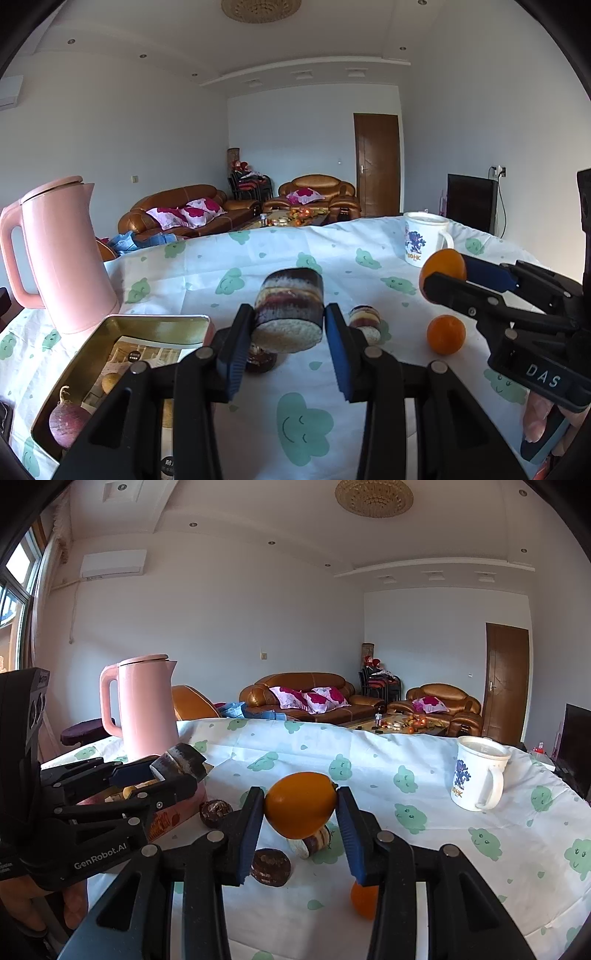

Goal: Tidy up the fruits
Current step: 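Carry the layered snack with the left tool while the right tool carries the orange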

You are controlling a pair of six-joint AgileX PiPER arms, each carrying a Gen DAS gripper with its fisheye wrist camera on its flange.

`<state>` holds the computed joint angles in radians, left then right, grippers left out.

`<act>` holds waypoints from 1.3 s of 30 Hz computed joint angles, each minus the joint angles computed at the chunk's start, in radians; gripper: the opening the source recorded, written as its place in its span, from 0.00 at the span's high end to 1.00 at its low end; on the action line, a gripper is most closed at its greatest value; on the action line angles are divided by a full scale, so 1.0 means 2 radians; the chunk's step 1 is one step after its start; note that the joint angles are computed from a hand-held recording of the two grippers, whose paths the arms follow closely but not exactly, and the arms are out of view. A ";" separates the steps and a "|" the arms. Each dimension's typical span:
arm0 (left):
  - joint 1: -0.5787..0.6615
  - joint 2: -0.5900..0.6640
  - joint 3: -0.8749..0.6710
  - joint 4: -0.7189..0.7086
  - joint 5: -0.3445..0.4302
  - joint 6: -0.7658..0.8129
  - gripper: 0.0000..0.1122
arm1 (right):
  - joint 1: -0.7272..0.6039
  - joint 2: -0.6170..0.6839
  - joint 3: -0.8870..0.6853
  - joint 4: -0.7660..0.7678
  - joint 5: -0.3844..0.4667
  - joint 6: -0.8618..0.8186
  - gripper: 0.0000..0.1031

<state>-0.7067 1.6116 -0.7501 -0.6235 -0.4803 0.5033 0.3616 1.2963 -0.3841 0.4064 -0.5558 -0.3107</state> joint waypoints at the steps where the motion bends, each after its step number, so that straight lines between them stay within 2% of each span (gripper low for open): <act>1: -0.001 -0.001 0.001 0.000 -0.002 0.000 0.64 | 0.001 -0.001 0.000 0.002 0.000 -0.001 0.59; 16: -0.007 -0.015 0.024 0.001 -0.027 -0.010 0.64 | 0.014 -0.002 0.004 0.023 -0.013 -0.021 0.59; 39: 0.029 -0.034 0.039 0.022 -0.006 -0.035 0.64 | 0.063 0.033 -0.031 0.075 -0.009 -0.083 0.59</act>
<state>-0.6497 1.5439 -0.6725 -0.5788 -0.4915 0.4333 0.4885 1.3631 -0.4461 0.5560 -0.5743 -0.4774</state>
